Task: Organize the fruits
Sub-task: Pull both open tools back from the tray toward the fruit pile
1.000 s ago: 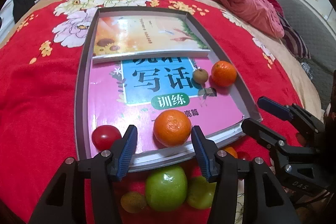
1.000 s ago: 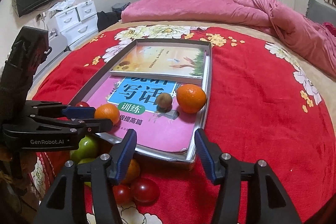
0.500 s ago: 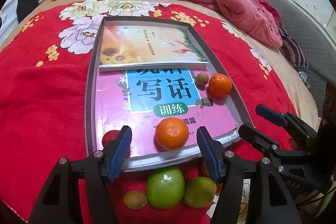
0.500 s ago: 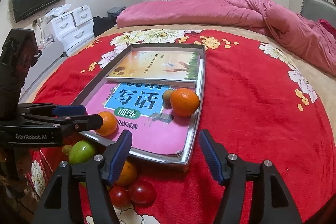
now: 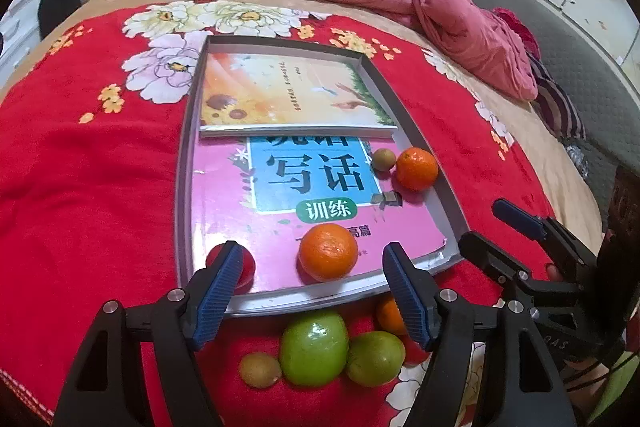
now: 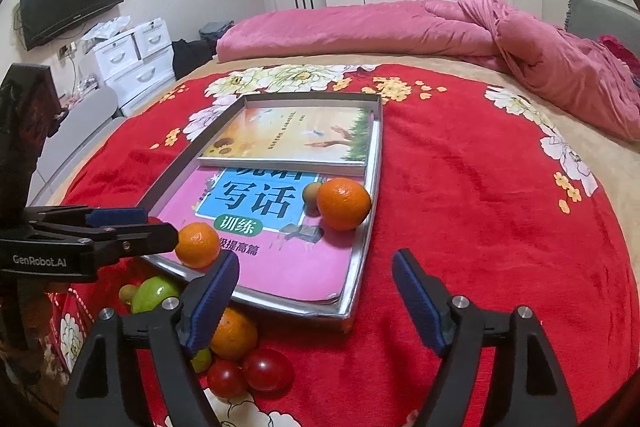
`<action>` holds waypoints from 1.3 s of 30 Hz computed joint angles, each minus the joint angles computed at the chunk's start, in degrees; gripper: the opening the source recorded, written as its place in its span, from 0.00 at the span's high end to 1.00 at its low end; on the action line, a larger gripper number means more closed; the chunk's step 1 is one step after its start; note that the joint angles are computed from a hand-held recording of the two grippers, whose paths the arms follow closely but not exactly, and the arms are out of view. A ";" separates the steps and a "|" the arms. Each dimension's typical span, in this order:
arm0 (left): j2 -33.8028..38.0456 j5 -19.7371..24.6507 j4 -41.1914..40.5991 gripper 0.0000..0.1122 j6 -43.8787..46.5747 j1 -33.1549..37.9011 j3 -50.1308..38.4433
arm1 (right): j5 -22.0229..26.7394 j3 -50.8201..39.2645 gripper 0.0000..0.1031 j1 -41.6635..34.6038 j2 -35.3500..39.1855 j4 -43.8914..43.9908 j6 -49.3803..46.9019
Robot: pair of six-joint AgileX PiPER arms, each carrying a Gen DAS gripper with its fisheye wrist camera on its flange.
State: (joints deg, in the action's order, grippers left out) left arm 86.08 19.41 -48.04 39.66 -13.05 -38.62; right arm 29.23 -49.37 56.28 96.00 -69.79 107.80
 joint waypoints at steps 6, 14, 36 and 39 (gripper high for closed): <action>-2.02 0.35 0.57 0.34 0.38 1.88 0.56 | 1.13 1.10 0.22 0.01 -1.42 -0.92 2.31; -3.61 1.39 -0.83 0.33 2.45 5.57 1.08 | 1.57 2.29 0.18 -0.44 -2.92 -2.05 4.67; -8.42 4.37 -0.04 0.32 3.50 8.64 3.16 | 2.51 3.48 0.14 0.92 -4.99 -3.07 6.46; -9.38 5.02 0.37 0.32 3.54 8.82 3.66 | 2.84 3.65 0.14 1.76 -5.35 -3.09 6.51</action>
